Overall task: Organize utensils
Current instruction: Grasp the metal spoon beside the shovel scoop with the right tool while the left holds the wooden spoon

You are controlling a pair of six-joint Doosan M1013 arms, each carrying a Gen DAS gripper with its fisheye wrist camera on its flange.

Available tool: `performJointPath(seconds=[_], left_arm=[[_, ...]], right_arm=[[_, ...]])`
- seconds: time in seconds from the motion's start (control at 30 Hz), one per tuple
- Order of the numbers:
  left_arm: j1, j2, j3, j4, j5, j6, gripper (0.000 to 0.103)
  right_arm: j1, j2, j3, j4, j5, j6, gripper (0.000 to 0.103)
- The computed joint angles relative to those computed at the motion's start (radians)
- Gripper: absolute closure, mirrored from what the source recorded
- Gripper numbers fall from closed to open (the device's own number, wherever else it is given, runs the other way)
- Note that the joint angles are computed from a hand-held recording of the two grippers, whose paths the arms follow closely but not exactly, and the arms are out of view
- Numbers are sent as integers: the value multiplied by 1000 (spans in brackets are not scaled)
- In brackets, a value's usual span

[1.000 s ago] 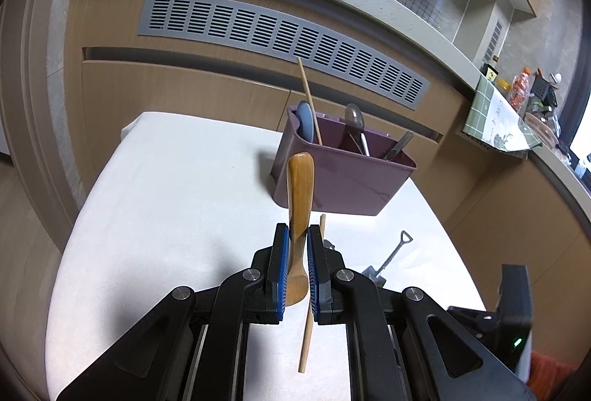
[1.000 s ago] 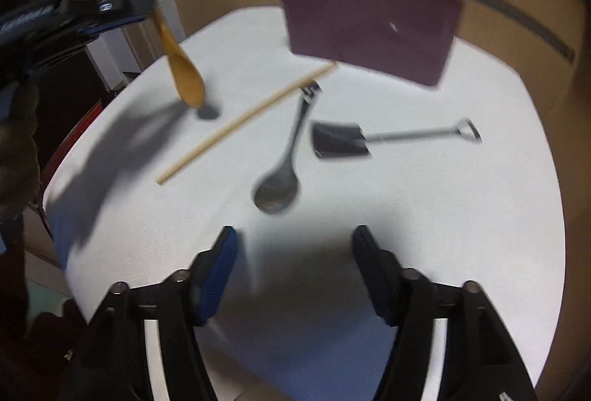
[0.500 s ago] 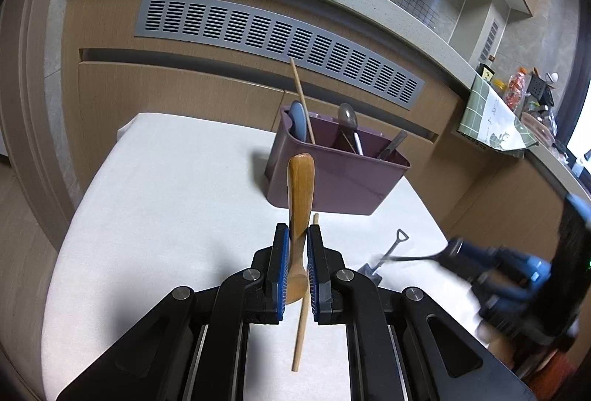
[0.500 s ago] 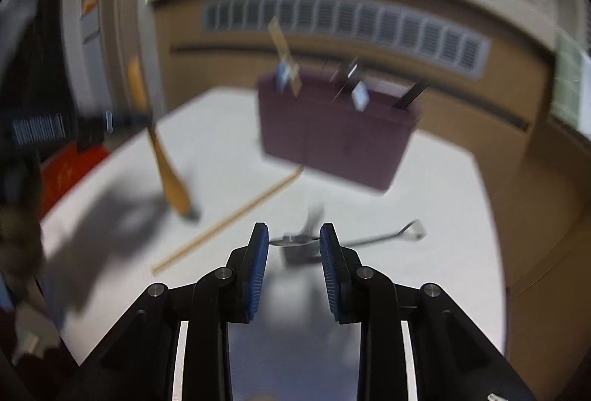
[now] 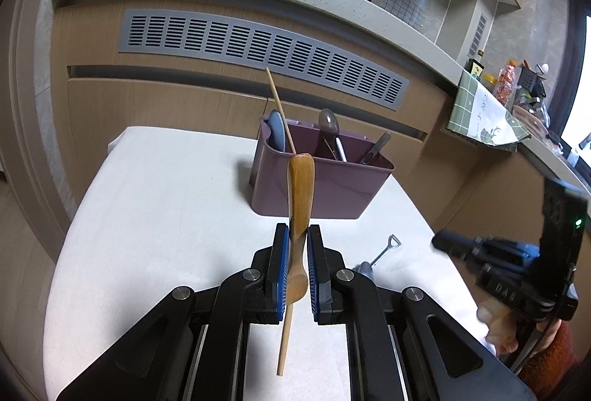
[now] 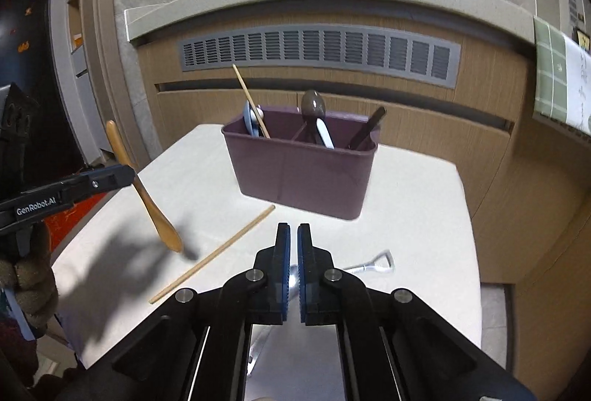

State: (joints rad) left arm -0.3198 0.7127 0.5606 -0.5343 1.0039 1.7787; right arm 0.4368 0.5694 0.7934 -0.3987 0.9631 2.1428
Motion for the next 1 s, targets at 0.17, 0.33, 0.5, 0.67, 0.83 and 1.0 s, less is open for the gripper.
performJointPath(seconds=[0.17,0.33,0.5,0.67,0.83,1.0], left_arm=[[-1,5,-3,-2,18,-7,93],[1,12,-10,-2,34,-19,93],[5,12,-3,-8,33,-24,93],[5,11,3,-9,34,-27,93],[6,6,12,-10,32,-29,93],[6,2,21,-18,31,-20,93]], right_arm=[[-44,28,-8,267,48,-69,90],[-46,91,-68,228,133,48,79],[-58,112,-79,332,99,39,75],[-37,148,-145,213,171,79,72],[-20,176,-195,121,254,82,72],[-19,175,-188,126,239,62,68]])
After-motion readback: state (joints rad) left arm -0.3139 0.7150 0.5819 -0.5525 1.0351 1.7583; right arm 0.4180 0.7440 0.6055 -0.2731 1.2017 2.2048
